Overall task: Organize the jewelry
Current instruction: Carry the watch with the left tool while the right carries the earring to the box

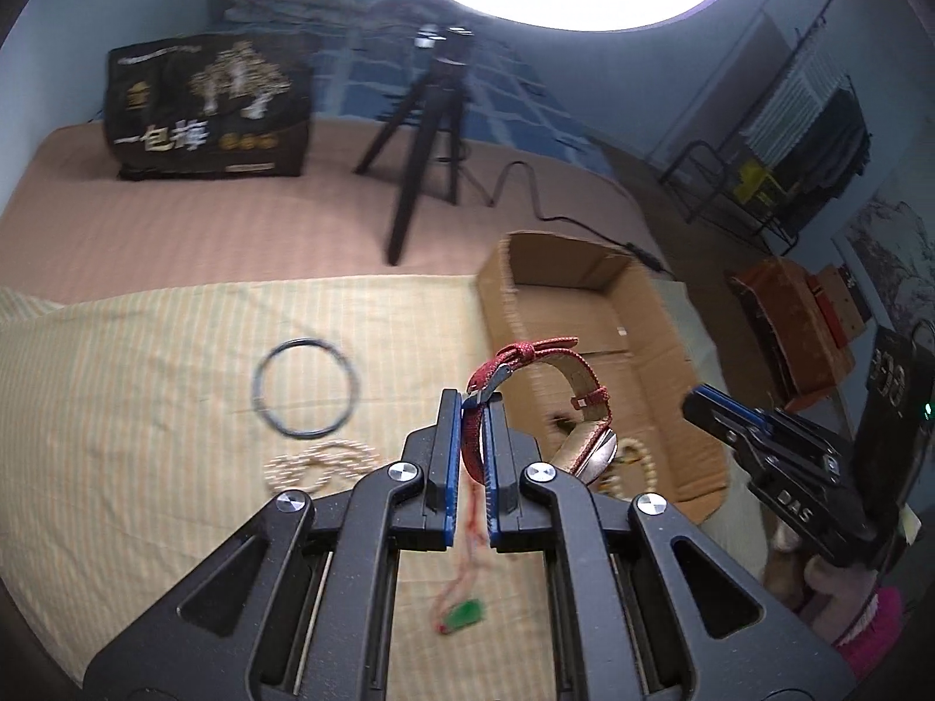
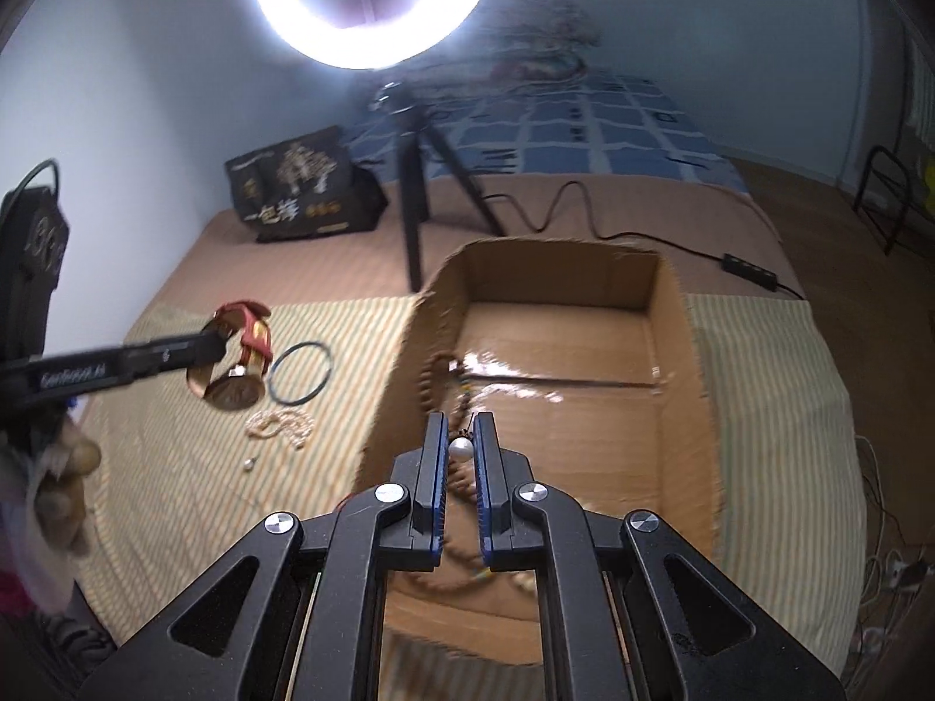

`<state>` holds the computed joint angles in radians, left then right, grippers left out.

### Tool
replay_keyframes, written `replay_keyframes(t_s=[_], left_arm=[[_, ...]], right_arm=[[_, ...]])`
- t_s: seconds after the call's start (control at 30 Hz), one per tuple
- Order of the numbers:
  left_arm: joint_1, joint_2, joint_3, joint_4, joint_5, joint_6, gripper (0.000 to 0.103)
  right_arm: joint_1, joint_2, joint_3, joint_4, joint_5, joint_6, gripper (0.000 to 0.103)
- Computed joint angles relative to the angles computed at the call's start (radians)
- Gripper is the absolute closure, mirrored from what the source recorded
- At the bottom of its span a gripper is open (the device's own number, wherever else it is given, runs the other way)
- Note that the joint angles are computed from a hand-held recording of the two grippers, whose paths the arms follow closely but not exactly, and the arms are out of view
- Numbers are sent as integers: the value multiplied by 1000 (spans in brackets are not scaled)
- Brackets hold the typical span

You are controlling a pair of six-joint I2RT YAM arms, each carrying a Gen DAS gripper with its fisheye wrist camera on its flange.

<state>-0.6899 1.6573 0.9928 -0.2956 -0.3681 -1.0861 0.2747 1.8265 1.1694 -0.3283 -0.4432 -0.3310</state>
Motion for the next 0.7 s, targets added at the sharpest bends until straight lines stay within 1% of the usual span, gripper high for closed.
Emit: replay_keyframes(t_s=[0.37,0.47,0.7], left_arm=[[-12,197,202,15,26,31,98],[-4,246,244,15,39,40,98],[18,320,296,28,78,46,98]], right_arm=[[-39,131,176,-29,16,18,96],[-41,162,208,-33,28,16,96],[-49,233,275,-49,50,20,96]])
